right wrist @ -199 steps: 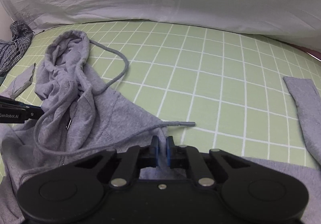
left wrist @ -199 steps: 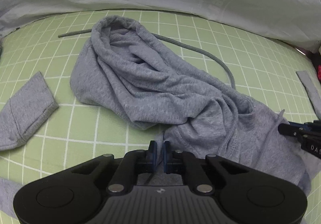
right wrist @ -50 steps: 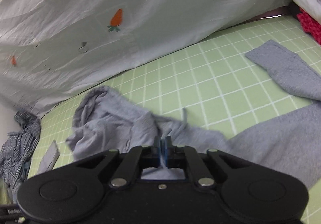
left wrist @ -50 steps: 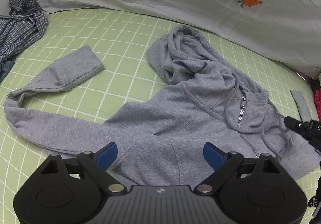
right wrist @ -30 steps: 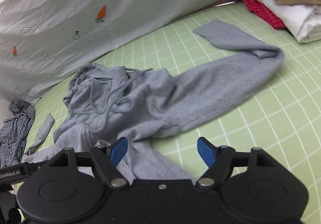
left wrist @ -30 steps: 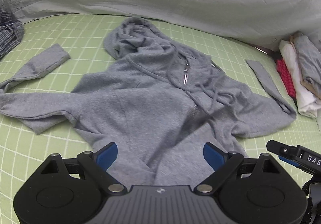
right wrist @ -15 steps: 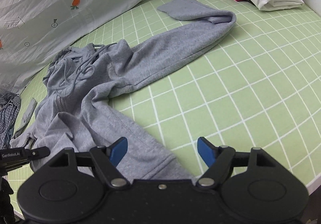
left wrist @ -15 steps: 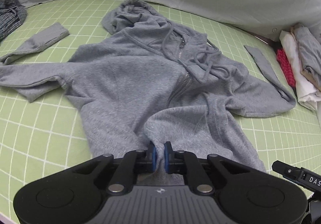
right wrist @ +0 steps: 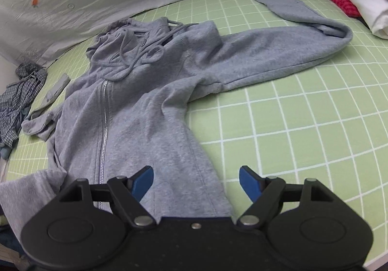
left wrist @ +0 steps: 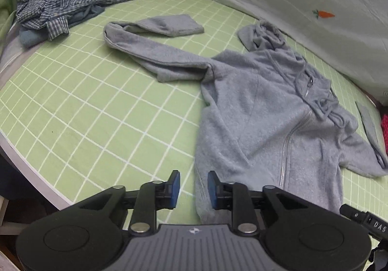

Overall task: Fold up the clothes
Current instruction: 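Release the hem and smooth the hoodie flat with both grippers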

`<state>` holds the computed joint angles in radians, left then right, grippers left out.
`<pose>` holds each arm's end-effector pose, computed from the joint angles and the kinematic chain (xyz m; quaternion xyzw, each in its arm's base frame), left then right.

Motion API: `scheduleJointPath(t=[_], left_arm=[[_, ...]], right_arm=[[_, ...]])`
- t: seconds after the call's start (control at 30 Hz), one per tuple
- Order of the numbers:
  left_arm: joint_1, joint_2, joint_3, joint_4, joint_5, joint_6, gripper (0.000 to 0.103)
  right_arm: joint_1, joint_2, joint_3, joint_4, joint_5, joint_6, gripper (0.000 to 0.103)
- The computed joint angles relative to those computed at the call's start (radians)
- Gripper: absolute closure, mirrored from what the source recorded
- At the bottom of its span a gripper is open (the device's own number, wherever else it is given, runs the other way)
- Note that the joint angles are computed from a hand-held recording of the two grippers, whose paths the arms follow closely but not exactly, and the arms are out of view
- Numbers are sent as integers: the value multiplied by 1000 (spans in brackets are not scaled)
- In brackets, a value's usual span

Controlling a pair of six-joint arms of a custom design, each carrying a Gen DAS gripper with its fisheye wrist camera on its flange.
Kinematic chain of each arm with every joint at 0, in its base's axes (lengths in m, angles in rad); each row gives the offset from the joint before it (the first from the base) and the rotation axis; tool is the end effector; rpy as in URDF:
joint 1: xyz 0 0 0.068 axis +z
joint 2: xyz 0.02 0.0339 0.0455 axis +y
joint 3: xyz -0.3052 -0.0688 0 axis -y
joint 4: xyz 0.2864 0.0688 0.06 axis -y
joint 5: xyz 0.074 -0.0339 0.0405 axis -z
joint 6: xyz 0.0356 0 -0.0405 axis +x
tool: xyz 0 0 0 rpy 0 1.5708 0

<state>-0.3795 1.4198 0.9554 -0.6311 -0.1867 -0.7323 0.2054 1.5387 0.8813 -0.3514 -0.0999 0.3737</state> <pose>0.2875 -0.1076 0.2437 -0.1914 0.9488 -0.0467 0.2469 0.3242 0.0712 0.1984 0.0669 0.9573 0.1251 0.2517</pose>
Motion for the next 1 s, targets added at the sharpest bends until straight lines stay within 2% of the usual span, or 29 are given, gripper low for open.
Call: scheduleJointPath(t=[0.1, 0.3, 0.43, 0.6, 0.7, 0.8, 0.9, 1.0], left_arm=[[48, -11, -9, 42, 47, 1, 54], [90, 89, 42, 88, 176, 5, 45], [51, 205, 121, 68, 187, 53, 40], [27, 288, 181, 71, 220, 51, 24], [11, 335, 228, 50, 238, 84, 23], [-21, 379, 275, -5, 188, 134, 24], [-35, 392, 280, -33, 148, 193, 24], [-19, 377, 254, -23, 155, 215, 27]], right_arm=[[20, 16, 10, 7, 17, -13, 22], [54, 69, 54, 10, 63, -6, 22], [73, 99, 81, 5, 95, 2, 22], [92, 123, 106, -22, 135, 37, 19], [106, 135, 117, -38, 146, 49, 19], [120, 145, 125, -54, 159, 65, 19], [129, 152, 130, -64, 173, 82, 19], [136, 159, 134, -73, 182, 101, 19]])
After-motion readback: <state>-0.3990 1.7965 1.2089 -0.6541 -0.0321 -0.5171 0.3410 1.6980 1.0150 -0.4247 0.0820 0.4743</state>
